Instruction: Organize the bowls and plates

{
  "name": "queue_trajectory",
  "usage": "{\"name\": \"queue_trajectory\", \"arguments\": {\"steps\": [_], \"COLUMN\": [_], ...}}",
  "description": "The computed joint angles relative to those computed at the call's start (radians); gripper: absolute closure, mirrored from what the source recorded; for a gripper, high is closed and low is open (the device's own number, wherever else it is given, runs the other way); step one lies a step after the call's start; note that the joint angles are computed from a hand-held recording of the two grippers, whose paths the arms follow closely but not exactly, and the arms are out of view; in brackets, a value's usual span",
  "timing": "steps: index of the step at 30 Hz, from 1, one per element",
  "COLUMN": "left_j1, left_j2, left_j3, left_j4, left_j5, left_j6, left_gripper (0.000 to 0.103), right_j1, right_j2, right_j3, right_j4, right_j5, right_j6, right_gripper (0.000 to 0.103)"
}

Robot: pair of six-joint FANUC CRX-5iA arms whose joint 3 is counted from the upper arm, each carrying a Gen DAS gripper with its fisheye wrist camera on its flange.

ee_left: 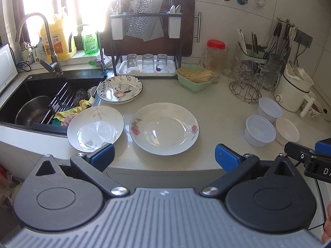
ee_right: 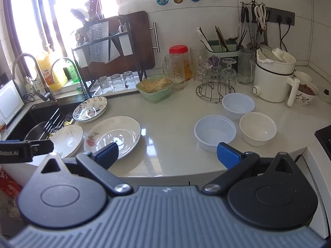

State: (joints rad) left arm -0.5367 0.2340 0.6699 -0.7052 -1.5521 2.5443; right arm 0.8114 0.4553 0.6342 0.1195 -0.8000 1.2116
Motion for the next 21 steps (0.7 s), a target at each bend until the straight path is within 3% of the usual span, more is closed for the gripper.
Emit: {"name": "queue_trajectory", "arguments": {"steps": [21], "left_j1": [0.019], "left_j2": [-0.02], "left_j3": [-0.033], "left_j4": [0.019], "left_j5": [0.048], "left_j6": [-0.03], "left_gripper": [0.0], "right_j1": [0.011], "right_j2": [-0.019], "right_j3": [-0.052], "right_j4": [0.052], "right_j5": [0.054], "right_j6": [-0.064], "right_gripper": [0.0]}}
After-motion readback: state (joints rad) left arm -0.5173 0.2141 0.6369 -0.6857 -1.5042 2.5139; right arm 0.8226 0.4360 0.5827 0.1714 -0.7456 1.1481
